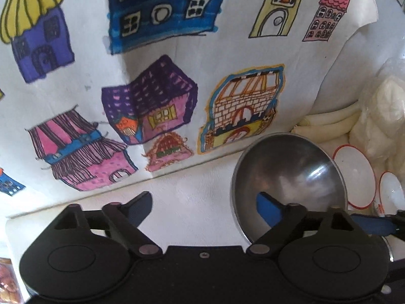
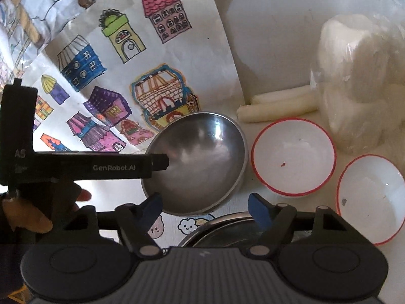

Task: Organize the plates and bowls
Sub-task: 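Move both grippers to the steel bowl and close them on its rim, then lift the steel bowl off the table with both grippers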

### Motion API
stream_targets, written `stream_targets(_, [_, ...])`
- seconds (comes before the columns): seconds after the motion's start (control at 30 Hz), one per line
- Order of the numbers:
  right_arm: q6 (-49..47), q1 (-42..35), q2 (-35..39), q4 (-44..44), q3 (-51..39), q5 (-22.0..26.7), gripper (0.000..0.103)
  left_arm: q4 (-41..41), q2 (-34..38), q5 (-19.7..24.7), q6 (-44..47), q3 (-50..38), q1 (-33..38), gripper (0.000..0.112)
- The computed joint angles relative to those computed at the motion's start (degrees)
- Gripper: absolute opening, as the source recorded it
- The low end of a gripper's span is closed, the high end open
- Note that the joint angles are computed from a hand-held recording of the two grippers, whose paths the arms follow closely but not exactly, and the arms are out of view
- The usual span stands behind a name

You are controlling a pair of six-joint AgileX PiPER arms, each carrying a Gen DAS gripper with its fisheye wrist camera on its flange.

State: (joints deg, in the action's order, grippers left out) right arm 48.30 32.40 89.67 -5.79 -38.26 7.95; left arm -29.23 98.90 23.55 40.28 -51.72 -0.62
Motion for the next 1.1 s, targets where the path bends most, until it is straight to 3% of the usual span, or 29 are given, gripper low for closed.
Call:
stream_targets(0.07, [-3.3,-0.4,0.8,3.4,0.2,-0.9,0.069,-1.5,0.3,0.7,0.6,0.0,0.3,0.078])
stream_targets(0.17, [-15.3,-1.2,2.2,15.1,0.3,-1.9,0.062,-3.9,0.9,1.6,1.6,0.3,0.5,0.062])
stream_targets(0.37, [-23.4,-2.2,3.8,23.4,0.1,-2.0,0.049,-5.1,2.2,1.9,0.1,0.2,-0.8,0.036])
stream_targets(0.53, [-35.7,-4.3,5.3,36.3,-0.5,-1.2,0.035,-6.8,2.8,1.9,-0.6,0.2,-2.4,0.017])
stream_targets(0.63, [-42.0,-5.1,5.8,42.7,-0.5,-1.1,0.031,-5.6,3.4,-0.5,-3.7,0.6,-4.7,0.017])
stream_targets(0.73, [-43.0,-5.5,5.8,42.9,-0.8,-0.4,0.028,-6.6,3.3,-1.9,-4.1,1.6,-5.4,0.016])
stream_targets(1.0, [-43.1,-4.7,0.1,40.2,0.7,1.4,0.028,-9.1,-4.8,-3.2,-4.9,7.9,-5.0,0.015])
stream_targets(1.1, [-47.4,-5.6,-3.3,42.6,2.3,2.7,0.028,-8.5,-9.2,-3.0,-7.1,10.7,-5.5,0.015])
